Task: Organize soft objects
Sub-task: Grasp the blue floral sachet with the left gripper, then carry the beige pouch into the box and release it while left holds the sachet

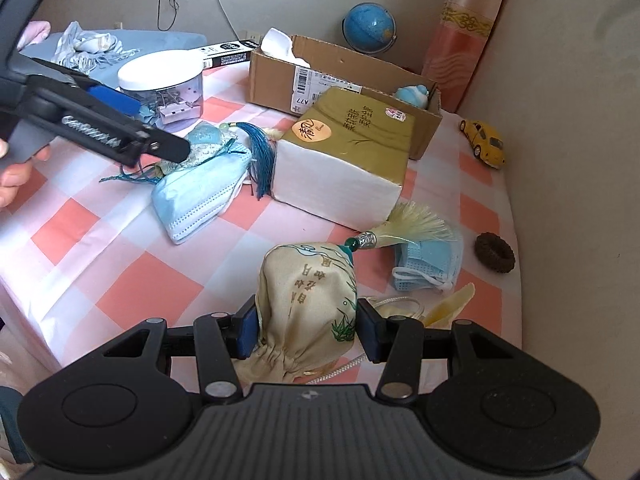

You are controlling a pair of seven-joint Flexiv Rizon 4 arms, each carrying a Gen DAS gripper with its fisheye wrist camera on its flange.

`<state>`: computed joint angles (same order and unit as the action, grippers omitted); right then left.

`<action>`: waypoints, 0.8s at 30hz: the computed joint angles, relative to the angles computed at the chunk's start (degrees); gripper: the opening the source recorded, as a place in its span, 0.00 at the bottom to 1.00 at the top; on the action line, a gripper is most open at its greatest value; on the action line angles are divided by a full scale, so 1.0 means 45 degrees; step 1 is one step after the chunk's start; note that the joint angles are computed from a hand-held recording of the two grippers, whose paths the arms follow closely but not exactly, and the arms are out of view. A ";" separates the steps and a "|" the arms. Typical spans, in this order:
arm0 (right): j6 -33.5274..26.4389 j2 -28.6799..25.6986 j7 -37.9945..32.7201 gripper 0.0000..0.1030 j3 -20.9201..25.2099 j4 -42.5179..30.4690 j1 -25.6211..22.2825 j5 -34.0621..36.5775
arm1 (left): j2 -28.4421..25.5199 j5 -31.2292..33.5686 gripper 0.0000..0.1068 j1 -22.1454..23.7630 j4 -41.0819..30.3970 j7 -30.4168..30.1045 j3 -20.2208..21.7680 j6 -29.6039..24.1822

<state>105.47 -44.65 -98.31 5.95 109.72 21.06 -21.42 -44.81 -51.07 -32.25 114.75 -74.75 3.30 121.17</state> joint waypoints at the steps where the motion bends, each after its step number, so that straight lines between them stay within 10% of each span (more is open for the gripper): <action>1: -0.0008 0.0012 0.0001 0.53 0.0047 -0.0003 -0.0053 -0.0010 | -0.0064 -0.0138 0.78 -0.0089 -0.0100 0.0050 0.0052 -0.0051; 13: -0.0052 -0.0233 0.0103 0.53 0.0852 -0.0181 -0.0894 -0.0432 | -0.0856 -0.2084 0.49 -0.0842 -0.1601 0.1327 0.0566 -0.1186; 24: 0.0340 0.0005 0.0217 0.53 0.0392 0.0071 -0.0594 -0.0201 | -0.0232 0.0497 0.32 -0.0228 -0.0897 0.0078 0.0767 -0.1939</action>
<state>107.00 -44.62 -97.33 7.71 110.04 18.39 -22.32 -45.85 -48.83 -33.28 110.71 -74.40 6.75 112.44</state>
